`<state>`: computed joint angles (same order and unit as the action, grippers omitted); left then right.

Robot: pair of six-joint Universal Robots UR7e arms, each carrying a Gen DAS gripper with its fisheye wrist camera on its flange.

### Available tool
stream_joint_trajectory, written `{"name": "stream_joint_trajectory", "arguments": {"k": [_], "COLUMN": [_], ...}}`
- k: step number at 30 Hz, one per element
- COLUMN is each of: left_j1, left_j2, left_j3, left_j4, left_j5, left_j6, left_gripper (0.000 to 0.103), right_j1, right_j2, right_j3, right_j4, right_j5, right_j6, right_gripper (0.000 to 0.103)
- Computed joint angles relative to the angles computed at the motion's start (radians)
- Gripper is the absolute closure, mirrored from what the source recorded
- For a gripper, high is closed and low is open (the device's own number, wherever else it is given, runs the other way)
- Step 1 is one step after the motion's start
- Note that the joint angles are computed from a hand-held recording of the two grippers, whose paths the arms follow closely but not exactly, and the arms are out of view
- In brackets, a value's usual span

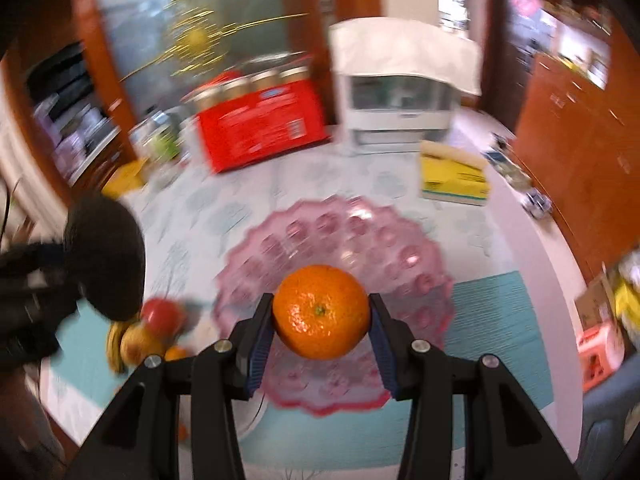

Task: Organize fruits
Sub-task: 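Carry the avocado in the left tool and orange in the right tool over the pink bowl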

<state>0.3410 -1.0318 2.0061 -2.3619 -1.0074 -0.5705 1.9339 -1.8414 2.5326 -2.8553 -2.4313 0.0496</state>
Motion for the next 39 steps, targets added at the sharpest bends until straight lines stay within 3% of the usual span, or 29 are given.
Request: {"name": "stream_joint_trajectory", "arguments": {"k": [9,16,27,29,37,39], "left_j1": [0.112,0.160,0.190,0.184,0.182,0.173], "left_j2": [0.221,0.343,0.406,0.407,0.371,0.353], "left_j3": [-0.100,-0.151,-0.171,-0.165,-0.153,-0.134], "left_j4": [0.022,0.030,-0.008,-0.020,-0.019,-0.039], "left_j5": [-0.051,-0.063,-0.042,-0.032,-0.038,-0.027], "left_j6": [0.080,0.158,0.227,0.239,0.218,0.213], "left_gripper": [0.046,0.046,0.045,0.037,0.016,0.016], "right_j1": [-0.222,-0.319,-0.361,-0.378,-0.367,-0.354], "right_j2": [0.066,0.148,0.235,0.220,0.159,0.147], "right_j3": [0.014,0.048,0.064,0.068,0.085,0.089], "right_j4": [-0.087,-0.137,-0.225,-0.216,-0.190,-0.188], "right_j5": [0.050,0.058,0.034,0.071,0.088,0.080], "right_j6": [-0.018,-0.018,-0.019,-0.013,0.027,0.034], "right_gripper": [0.057,0.057,0.056,0.056,0.050,0.046]}}
